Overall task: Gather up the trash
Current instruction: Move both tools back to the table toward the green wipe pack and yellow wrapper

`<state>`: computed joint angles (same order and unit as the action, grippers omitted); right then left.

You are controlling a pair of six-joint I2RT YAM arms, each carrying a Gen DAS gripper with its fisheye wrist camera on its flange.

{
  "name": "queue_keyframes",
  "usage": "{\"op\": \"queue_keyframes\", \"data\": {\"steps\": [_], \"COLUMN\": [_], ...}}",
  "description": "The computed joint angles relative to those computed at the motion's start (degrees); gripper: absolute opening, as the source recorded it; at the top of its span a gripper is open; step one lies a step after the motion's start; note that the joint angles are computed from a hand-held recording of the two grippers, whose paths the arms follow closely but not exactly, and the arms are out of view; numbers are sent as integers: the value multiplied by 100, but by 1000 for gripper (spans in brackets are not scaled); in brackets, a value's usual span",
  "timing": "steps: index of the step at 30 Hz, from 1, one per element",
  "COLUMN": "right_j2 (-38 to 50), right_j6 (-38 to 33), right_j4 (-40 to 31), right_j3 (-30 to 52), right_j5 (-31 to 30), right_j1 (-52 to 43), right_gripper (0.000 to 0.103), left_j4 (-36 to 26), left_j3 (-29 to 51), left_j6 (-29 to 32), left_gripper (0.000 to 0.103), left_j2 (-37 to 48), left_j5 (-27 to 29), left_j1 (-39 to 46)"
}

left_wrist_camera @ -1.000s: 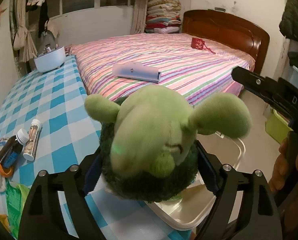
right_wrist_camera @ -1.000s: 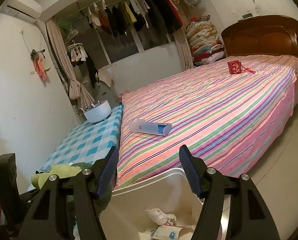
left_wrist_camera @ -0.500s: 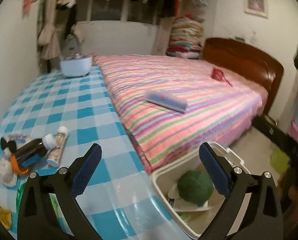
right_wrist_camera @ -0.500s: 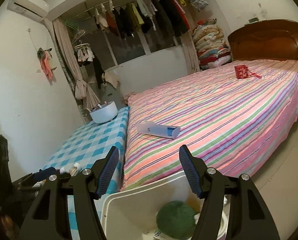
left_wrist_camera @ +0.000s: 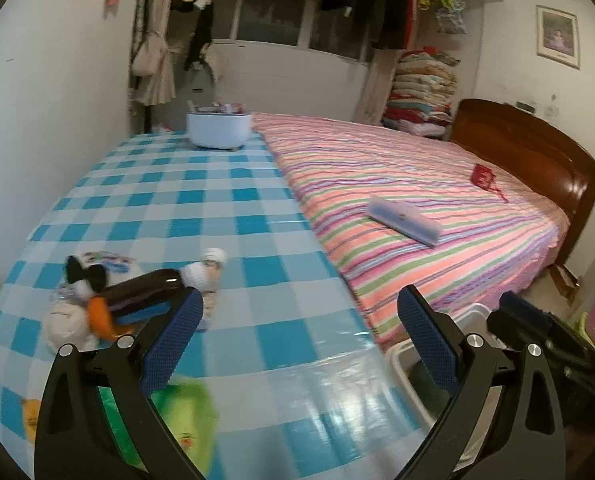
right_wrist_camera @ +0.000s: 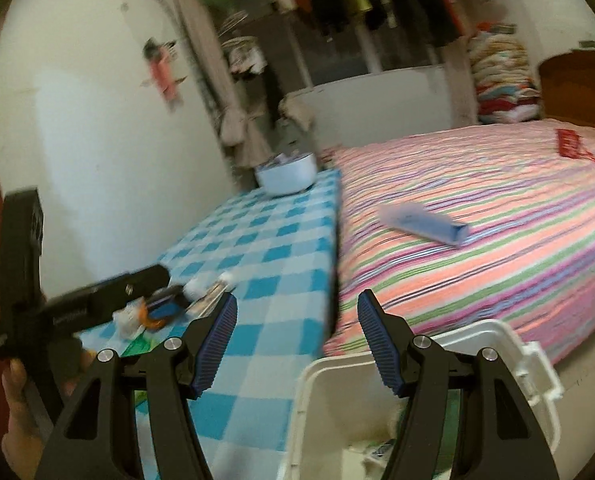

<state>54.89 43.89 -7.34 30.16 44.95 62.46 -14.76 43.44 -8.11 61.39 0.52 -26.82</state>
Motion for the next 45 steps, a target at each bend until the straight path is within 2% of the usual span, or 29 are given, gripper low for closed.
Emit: {"op": "queue_keyframes", "data": {"steps": [9, 17, 23, 30, 35, 42, 44, 45], "right_j2": [1840, 3083, 3828, 4526, 4853, 5293, 5392, 5451], "right_j6": [-614, -639, -437, -294, -238, -61, -6, -41], "right_j4": [1191, 1611, 1563, 1391, 1238, 857, 859, 828], "right_j3": [750, 1505, 2088, 2713, 3052, 3517, 3589, 3657], "right_j5": [-1120, -2280, -2766, -3203, -3330, -3375, -3453, -3525], "right_j1": [-16, -185, -269, -320, -332, -449, -499, -524], "right_gripper": [61, 61, 61, 61, 61, 61, 43, 27], "left_j4": [-565, -1130, -1709, -2158, -2430, -2321, -2270, -2209], "left_j3": [-169, -322, -293, -164, -116, -97, -120, -137], "left_j6": [386, 1304, 2278, 3285, 3717, 3883, 3897, 3893], "left_gripper": [96, 96, 96, 96, 96, 96, 96, 96], "left_j2": [-552, -1004, -1040, -706, -475, -18, 66, 119], "left_j5": [458, 885, 1793, 2461, 2693, 2623, 2568, 2534], "left_j1": [1166, 2445, 3929, 5306, 5678, 5884, 5903, 5910]}}
